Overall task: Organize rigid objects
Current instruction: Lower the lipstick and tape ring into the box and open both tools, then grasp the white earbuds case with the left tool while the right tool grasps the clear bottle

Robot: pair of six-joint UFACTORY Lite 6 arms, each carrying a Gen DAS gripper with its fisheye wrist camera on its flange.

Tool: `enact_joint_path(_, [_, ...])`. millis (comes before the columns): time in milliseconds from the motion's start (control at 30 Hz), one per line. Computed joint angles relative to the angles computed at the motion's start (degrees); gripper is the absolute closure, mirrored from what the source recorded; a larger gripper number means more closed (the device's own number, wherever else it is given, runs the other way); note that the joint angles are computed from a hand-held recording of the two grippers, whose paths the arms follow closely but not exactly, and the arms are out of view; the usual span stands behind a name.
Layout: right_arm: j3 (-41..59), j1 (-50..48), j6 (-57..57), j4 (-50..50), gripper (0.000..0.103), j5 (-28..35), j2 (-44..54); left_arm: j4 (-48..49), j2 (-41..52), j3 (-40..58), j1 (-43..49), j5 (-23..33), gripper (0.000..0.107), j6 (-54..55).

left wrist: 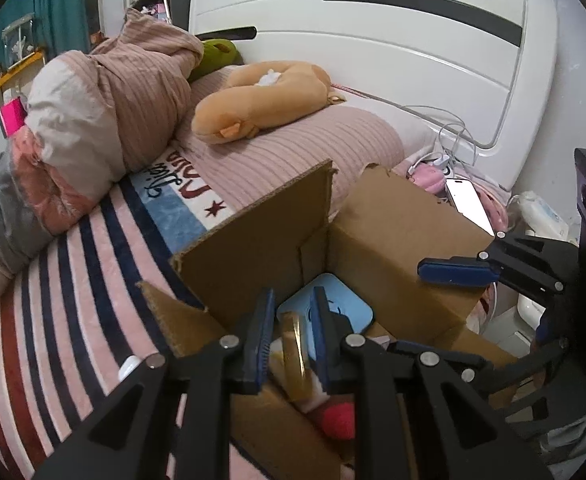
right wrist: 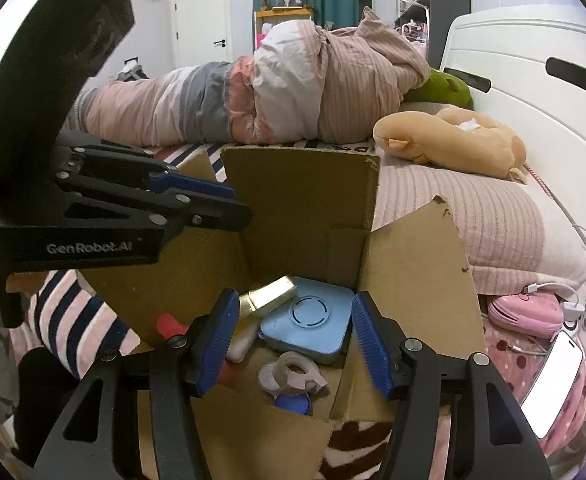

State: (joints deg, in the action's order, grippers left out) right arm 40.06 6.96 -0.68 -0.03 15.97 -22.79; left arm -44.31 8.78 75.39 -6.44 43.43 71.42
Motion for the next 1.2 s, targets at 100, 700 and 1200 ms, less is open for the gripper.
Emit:
enact_joint_path(100, [0.58, 1.4, 4.19, -3.57, 0.047, 0.98, -0.42, -0.95, -1.66, -0.55, 2.28, 1.31, 0.087, 1.08])
enact_joint_path(700, [19.23, 32.3, 58.61, -50.12, 0.044, 8.01, 13.44, -8.17, 5.65, 10.02, 36.6, 17.12, 0.053, 18.04])
enact_joint_path(1200, [47.11, 36.37, 72.33, -57.1, 0.045, 21.43, 59.86, -6.68, 38.67, 30.61, 36.02, 14.65, 0.032, 25.21])
